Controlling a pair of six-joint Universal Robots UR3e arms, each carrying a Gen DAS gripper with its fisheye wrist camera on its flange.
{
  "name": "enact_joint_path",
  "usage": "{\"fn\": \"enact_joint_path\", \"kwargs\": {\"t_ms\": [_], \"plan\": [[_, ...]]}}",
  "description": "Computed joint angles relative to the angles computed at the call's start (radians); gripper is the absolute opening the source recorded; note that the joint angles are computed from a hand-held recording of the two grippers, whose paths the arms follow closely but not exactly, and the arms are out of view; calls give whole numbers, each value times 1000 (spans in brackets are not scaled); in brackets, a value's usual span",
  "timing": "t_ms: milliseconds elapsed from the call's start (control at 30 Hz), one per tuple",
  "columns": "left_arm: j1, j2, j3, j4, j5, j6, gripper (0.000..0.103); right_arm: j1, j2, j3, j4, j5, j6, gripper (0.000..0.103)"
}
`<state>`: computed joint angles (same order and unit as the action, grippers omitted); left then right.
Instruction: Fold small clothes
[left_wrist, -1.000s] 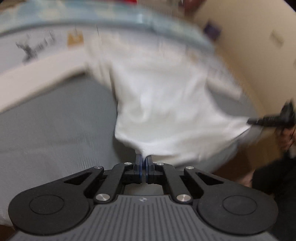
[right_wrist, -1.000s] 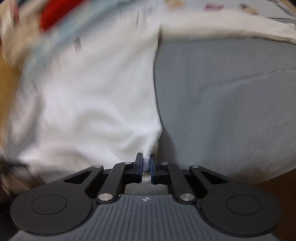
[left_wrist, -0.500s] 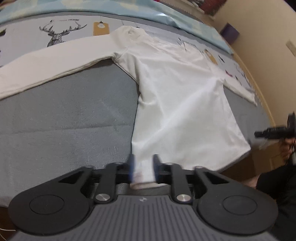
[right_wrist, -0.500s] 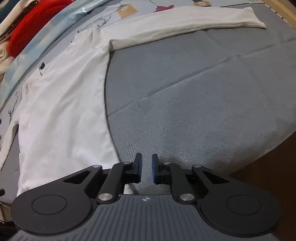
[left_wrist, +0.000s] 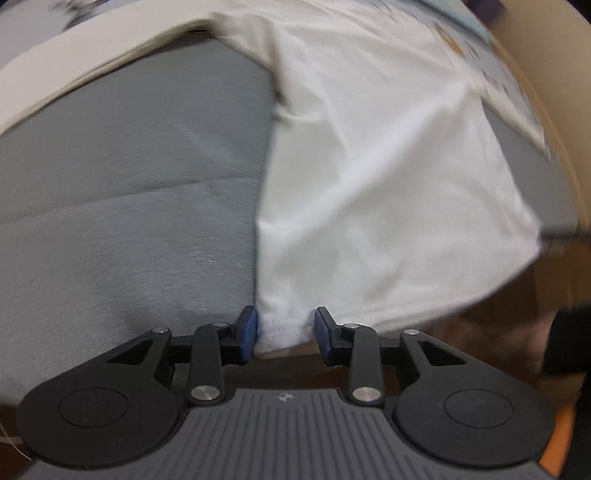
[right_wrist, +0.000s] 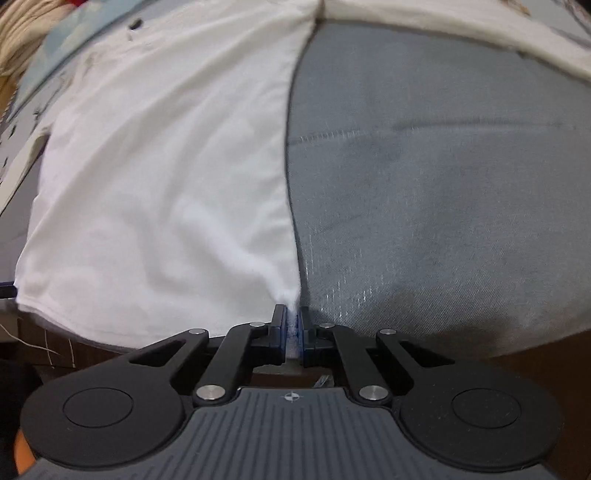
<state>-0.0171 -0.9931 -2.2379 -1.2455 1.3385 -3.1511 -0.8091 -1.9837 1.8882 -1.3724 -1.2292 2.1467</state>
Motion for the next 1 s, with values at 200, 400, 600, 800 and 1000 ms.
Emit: {"fn": "enact_joint_path", "kwargs": {"t_ms": [200,400,600,800,1000], "plan": [[-93,-16,12,-4,33,52,7,-90,7,-5,-83,-15,93,5],[28,128,3,-114,-43,130,8,-5,6,-4,-98,-63,89,14],[124,201,-4,-152,-138,175,14,-87,-38,-19,-33,72,6,30],[-76,32,18,-67,45,68,14,119,-36,91,-231,-131,65,32],[-25,50,24,-104,19,83,14,63,-14,41,-180,-71,62,9]]}}
